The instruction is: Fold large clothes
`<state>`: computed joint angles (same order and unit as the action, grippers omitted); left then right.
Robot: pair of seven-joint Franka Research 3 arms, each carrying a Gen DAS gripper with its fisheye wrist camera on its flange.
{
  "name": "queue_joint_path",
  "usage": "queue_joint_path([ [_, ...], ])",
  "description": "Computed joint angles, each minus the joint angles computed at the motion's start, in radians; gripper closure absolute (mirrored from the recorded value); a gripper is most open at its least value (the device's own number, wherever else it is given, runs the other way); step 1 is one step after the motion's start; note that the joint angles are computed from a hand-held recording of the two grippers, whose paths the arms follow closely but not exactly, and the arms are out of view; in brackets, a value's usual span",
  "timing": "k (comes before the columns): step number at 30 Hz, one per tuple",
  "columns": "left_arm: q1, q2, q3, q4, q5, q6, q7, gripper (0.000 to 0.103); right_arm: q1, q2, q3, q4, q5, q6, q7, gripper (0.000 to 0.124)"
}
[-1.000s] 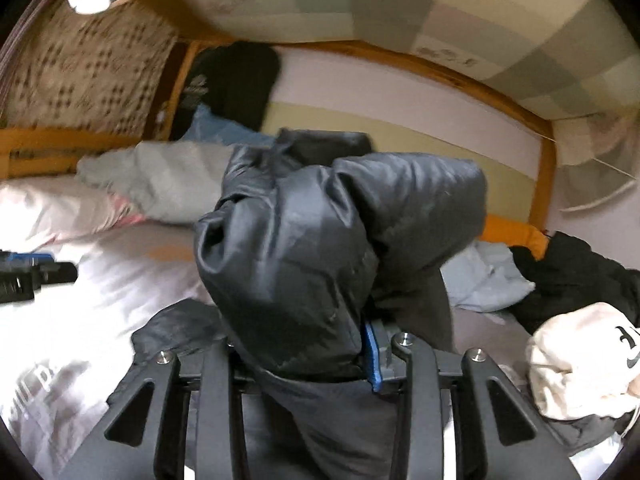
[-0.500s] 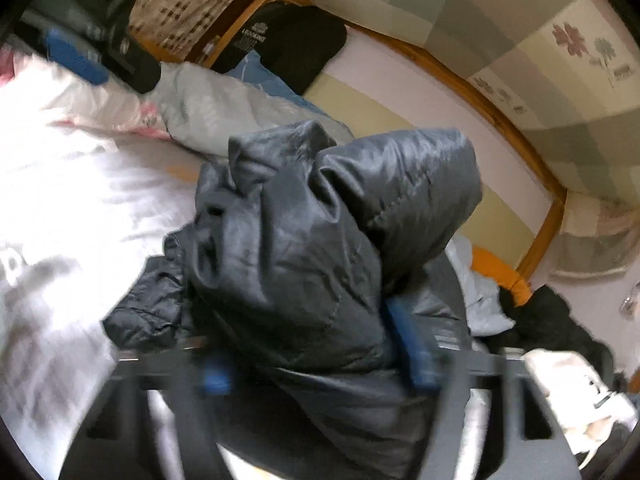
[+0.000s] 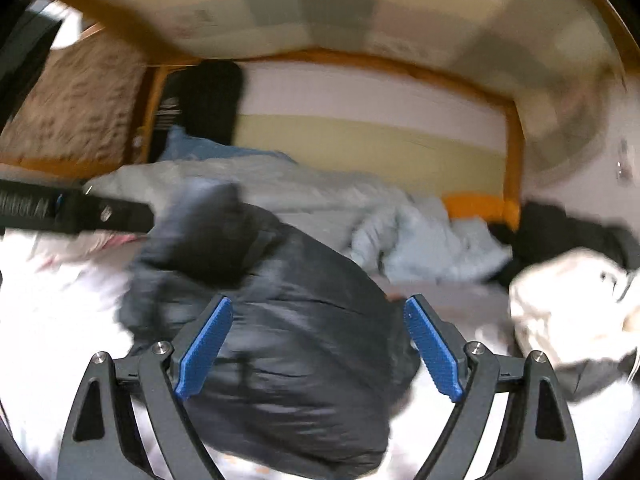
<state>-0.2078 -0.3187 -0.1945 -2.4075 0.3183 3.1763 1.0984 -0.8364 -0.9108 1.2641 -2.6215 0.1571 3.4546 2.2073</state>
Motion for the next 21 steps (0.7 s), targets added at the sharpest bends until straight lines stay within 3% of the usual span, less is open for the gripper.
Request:
queue_joint_path([
  [1, 0.011, 0.029, -0.012, 0.041, 0.019, -0.034, -0.026, 0.041, 0.013, 0.068, -0.028, -0.008, -0.001, 0.011, -0.013, 0.039],
  [3, 0.119, 0.068, -0.101, 0.106, 0.119, -0.075, -0.141, 0.042, 0.064, 0.230, -0.093, -0.024, 0.018, 0.047, -0.078, 0.056],
  [5, 0.136, 0.103, -0.115, 0.143, 0.099, -0.095, -0.130, 0.044, 0.133, 0.405, -0.226, -0.026, -0.148, 0.075, -0.012, 0.078],
  [7, 0.065, 0.129, -0.048, 0.162, 0.047, -0.114, -0.081, 0.067, 0.270, 0.574, -0.374, -0.016, -0.147, 0.109, -0.082, 0.089],
  [8, 0.062, 0.134, -0.043, 0.169, 0.049, -0.133, -0.082, 0.079, 0.343, 0.633, -0.461, -0.012, -0.188, 0.132, -0.075, 0.092],
  [9, 0.094, 0.136, -0.065, 0.173, 0.099, -0.148, -0.127, 0.084, 0.407, 0.680, -0.544, -0.006, -0.250, 0.157, -0.048, 0.093],
  [11, 0.155, 0.134, -0.107, 0.177, 0.221, -0.197, -0.245, 0.087, 0.471, 0.750, -0.642, 0.021, -0.351, 0.176, -0.007, 0.093],
  [16, 0.133, 0.164, -0.072, 0.150, 0.290, -0.273, -0.294, 0.087, 0.536, 0.849, -0.721, 0.076, -0.415, 0.141, -0.005, 0.093],
  [19, 0.087, 0.198, -0.020, 0.135, 0.178, -0.274, -0.223, 0.086, 0.575, 0.878, -0.739, 0.104, -0.386, 0.087, -0.065, 0.094],
  [21, 0.081, 0.180, -0.003, 0.102, 0.138, -0.230, -0.219, 0.086, 0.603, 0.883, -0.748, 0.114, -0.348, 0.057, -0.116, 0.094],
])
